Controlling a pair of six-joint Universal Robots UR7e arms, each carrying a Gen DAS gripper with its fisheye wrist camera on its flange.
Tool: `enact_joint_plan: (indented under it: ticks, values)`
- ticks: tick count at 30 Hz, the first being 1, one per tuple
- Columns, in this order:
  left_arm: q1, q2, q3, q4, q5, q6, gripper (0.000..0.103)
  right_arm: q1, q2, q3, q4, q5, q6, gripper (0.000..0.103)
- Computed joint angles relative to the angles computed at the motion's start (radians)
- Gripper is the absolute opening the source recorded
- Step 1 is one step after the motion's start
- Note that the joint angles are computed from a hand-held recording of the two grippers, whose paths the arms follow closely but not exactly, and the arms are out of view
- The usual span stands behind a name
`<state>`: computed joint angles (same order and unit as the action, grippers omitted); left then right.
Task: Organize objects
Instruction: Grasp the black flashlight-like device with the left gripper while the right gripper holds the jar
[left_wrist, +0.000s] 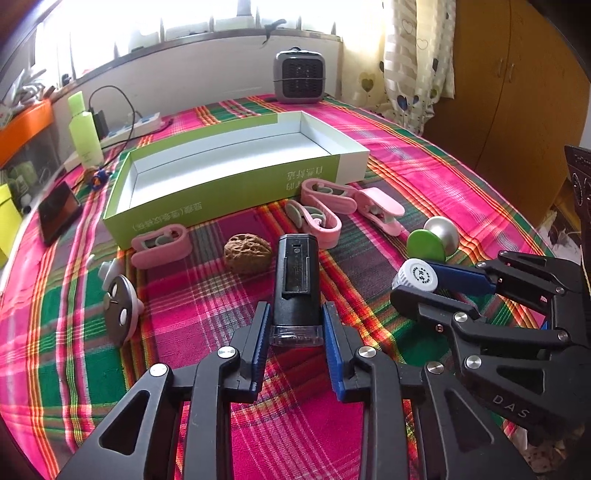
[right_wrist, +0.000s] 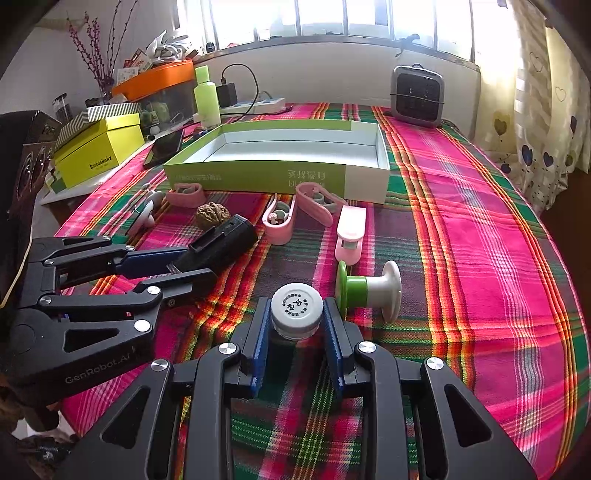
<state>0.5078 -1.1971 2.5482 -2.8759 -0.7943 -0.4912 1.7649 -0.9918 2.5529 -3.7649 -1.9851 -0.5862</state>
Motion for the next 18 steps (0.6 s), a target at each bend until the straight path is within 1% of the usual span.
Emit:
enact_joint_plan:
  ticks: [5, 7, 9, 11, 14, 16, 18]
  values:
    - [0.018, 0.020, -0.022, -0.008, 0.009, 0.007, 0.027, 0.002, 0.004, -0.001, -0.004, -0.002, 0.001, 0.029]
    - [0.028, 0.034, -0.037, -0.017, 0.007, 0.019, 0.031, 0.002, 0.005, -0.001, -0.006, -0.004, -0.001, 0.029]
    - [0.038, 0.044, -0.047, -0.030, -0.003, 0.038, 0.038, 0.002, 0.005, 0.000, -0.007, -0.003, -0.003, 0.029]
    - [0.041, 0.052, -0.053, -0.032, 0.000, 0.048, 0.039, 0.001, 0.005, 0.001, -0.007, -0.002, -0.002, 0.029]
    - [0.041, 0.059, -0.062, -0.020, 0.013, 0.039, 0.039, 0.002, 0.007, -0.001, -0.008, -0.004, -0.002, 0.029]
    - [0.038, 0.061, -0.063, -0.013, 0.020, 0.033, 0.037, 0.003, 0.007, -0.001, -0.007, -0.005, 0.000, 0.029]
    - [0.034, 0.060, -0.063, 0.000, 0.034, 0.017, 0.026, 0.004, 0.007, -0.001, -0.007, -0.008, -0.002, 0.029]
